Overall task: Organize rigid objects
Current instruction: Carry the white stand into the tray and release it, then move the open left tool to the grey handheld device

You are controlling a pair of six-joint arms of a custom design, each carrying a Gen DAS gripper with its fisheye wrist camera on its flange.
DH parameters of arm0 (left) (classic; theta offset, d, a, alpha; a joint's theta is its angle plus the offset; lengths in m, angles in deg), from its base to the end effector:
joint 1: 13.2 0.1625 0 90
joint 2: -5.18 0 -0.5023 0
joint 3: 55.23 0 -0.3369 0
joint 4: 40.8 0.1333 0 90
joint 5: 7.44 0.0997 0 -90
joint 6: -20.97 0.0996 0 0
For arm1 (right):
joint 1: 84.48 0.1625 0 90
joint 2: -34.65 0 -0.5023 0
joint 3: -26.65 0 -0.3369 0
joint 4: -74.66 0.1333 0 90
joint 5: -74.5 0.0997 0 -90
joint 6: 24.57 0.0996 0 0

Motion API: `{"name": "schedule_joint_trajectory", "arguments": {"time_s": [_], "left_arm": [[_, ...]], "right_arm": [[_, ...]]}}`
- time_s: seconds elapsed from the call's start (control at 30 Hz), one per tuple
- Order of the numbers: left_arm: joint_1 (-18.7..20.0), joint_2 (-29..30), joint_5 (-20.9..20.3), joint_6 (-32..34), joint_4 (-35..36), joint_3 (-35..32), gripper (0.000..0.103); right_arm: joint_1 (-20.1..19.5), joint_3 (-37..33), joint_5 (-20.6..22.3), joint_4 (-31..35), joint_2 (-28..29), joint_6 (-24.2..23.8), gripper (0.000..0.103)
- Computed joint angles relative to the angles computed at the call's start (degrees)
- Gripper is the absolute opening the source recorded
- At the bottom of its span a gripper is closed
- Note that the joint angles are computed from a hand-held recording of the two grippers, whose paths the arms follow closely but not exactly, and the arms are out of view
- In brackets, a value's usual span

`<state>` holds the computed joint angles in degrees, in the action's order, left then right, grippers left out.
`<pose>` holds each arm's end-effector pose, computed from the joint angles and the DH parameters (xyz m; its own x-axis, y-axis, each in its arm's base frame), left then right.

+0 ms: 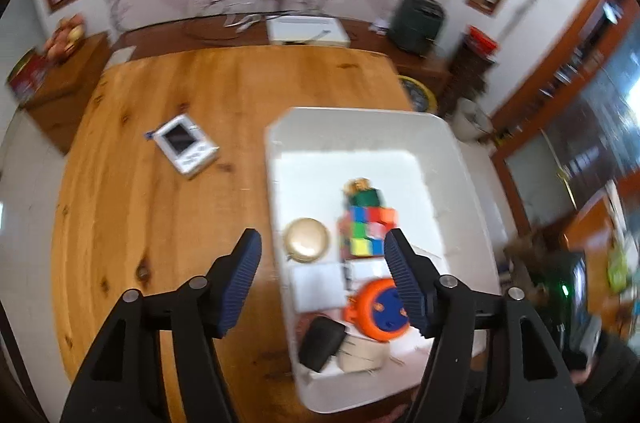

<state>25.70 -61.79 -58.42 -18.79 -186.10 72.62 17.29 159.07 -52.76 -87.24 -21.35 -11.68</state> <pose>-0.2288 -0.4365 0.2437 -0.8338 0.0946 -0.5439 0.3139 0.8917 -0.3260 0.1639 -0.4287 0.1646 -0.7954 0.0139 0.6059 -0.0266 0.9980 -0.0578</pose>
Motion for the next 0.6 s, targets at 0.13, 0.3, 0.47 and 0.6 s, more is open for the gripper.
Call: {"name": "schedule_joint_trajectory", "arguments": {"time_s": [0.13, 0.3, 0.47, 0.6], "left_arm": [[1.8, -1.4, 4.0, -7.6, 7.5, -2.7, 0.070], [5.3, -3.0, 5.8, -17.8, 16.6, -6.9, 0.070], [7.8, -4.2, 7.1, -23.3, 20.6, -8.5, 0.070], [10.4, -3.9, 5.8, -24.1, 19.1, -9.4, 0.070]], "right_arm": [[0.4, -0.3, -0.8, 0.9, 0.2, 0.2, 0.009], [0.4, -0.6, -0.9, 1.9, 0.0, 0.3, 0.009], [0.5, -0.6, -1.6, 1.3, 0.3, -0.9, 0.008], [0.5, -0.9, -2.1, 1.4, 0.7, -1.3, 0.006]]}}
